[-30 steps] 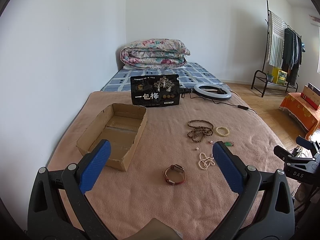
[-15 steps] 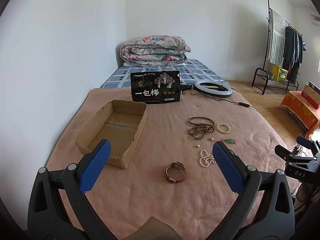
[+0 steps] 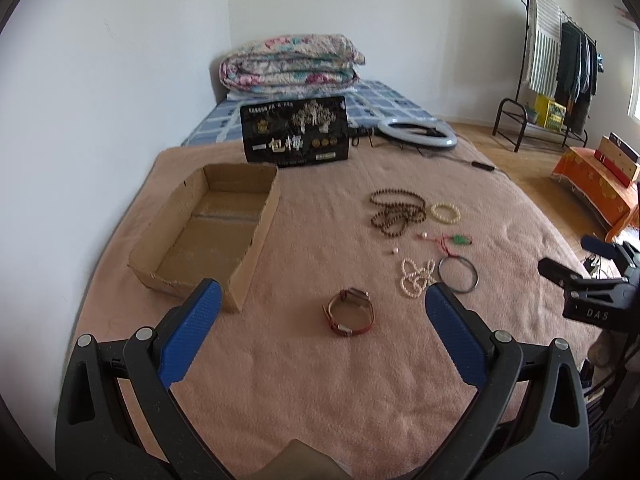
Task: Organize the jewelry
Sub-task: 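Move left tool down to the red-strap watch while right tool approaches the blue bangle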
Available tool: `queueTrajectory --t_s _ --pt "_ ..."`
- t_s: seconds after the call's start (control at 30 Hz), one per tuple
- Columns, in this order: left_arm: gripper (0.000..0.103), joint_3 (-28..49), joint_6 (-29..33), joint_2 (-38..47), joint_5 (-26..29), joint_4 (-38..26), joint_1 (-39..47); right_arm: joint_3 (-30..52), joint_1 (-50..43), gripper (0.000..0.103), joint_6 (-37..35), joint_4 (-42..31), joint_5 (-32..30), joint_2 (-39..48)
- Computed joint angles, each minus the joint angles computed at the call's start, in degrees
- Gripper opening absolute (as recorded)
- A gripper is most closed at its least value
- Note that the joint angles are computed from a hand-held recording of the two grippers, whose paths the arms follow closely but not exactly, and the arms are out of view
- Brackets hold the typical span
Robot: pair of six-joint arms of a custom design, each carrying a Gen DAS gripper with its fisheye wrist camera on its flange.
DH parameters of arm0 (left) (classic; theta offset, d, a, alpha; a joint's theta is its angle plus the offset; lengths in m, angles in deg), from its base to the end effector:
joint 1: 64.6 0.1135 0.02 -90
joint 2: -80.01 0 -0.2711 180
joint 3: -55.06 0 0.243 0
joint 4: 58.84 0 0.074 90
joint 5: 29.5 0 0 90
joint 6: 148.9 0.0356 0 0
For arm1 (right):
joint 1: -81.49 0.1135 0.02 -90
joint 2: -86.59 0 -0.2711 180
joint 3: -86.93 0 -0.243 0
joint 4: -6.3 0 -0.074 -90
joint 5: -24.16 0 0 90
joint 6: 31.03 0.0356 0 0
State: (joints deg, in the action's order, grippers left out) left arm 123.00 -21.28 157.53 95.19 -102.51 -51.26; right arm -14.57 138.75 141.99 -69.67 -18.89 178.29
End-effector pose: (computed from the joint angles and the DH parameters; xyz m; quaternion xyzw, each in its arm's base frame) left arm 0.2604 0.0409 0.2550 0.2824 0.8658 -0.1260 0.3933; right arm 0.1658 0.2097 0.2307 0.2073 0.8935 -0.1291 0.3769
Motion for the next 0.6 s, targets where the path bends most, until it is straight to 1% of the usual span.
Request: queueTrajectory --t_s 0.07,0.13,0.23,0.33,0.43,0.47,0.6 --pt "0.103 0.07 2.07 2.02 -0.90 -0.97 -0.61 -1.30 -1.61 0.103 -3.74 2.98 -0.33 0.54" --pt "0.103 -0.78 3.11 2.84 -2.09 -0.22 -1.38 -2.65 -3.57 0.103 -7.32 5.99 -1.64 0.98" --pt "0.103 -1.10 5.26 4.38 -3.35 -0.36 -2.62 -7.19 -7.28 0.103 -13.10 14.01 -6.03 -1.41" --pt "0.103 -0.68 5.30 5.74 -4.68 -1.11 -3.94 -10.47 -10.54 0.103 -15.71 19.63 -9.50 -2.83" --pt "0.103 -0.70 4.87 7.00 -6.07 -0.30 -6.23 -12.71 -12.09 0.103 -17.35 23.92 -10.73 -2.78" --pt "0.103 -0.67 4.58 7.46 -6.40 -0.02 -6.90 -13.05 -12.56 0.103 -18.87 25.32 -11.10 -2.25" --pt "0.103 -1.16 0.89 10.53 -9.91 3.78 -10.43 -13.71 -13.52 0.103 -24.73 30.15 -12.06 0.79"
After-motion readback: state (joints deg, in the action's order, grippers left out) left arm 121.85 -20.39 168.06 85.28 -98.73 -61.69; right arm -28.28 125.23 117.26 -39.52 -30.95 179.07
